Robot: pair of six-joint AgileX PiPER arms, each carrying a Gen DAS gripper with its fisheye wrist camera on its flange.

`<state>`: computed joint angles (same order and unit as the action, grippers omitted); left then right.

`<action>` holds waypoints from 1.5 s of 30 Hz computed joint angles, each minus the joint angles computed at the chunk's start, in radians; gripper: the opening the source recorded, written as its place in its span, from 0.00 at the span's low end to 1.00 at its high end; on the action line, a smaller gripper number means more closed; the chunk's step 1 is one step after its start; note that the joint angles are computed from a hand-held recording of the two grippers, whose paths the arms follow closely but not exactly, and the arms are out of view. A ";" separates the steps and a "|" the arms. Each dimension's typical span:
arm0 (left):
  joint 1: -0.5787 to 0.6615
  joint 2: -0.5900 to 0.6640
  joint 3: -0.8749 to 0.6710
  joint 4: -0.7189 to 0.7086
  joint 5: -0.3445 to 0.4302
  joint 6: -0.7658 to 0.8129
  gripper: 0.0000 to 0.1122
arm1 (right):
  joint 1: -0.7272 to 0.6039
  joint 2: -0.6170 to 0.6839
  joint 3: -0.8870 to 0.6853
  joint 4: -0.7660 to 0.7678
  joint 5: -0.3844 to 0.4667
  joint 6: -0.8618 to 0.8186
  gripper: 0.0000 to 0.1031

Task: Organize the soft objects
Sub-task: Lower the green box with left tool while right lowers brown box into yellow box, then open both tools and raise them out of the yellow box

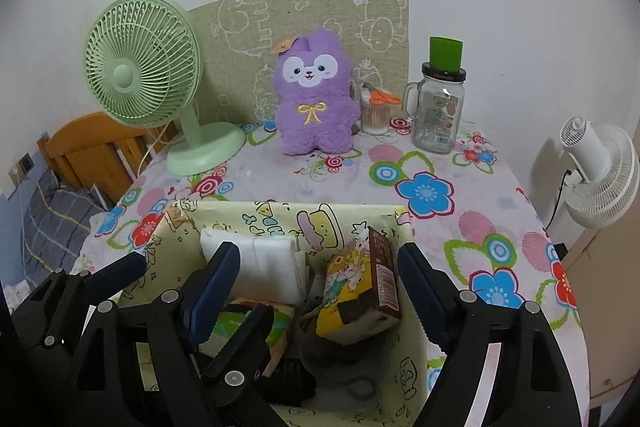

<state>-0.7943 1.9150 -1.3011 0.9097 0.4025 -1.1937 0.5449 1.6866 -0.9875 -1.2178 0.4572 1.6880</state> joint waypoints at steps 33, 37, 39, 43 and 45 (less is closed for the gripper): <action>-0.253 -0.295 0.234 0.322 0.223 -0.395 0.88 | 0.328 -0.346 0.160 0.025 0.375 0.069 0.93; -0.295 -0.328 0.261 0.339 0.264 -0.424 0.88 | 0.384 -0.374 0.172 0.027 0.432 0.085 0.94; -0.315 -0.343 0.273 0.347 0.283 -0.437 0.88 | 0.419 -0.388 0.176 0.030 0.469 0.095 0.94; -0.354 -0.371 0.299 0.363 0.319 -0.465 0.88 | 0.491 -0.409 0.180 0.034 0.549 0.112 0.95; -0.378 -0.383 0.313 0.371 0.339 -0.484 0.88 | 0.530 -0.416 0.185 0.036 0.587 0.128 0.95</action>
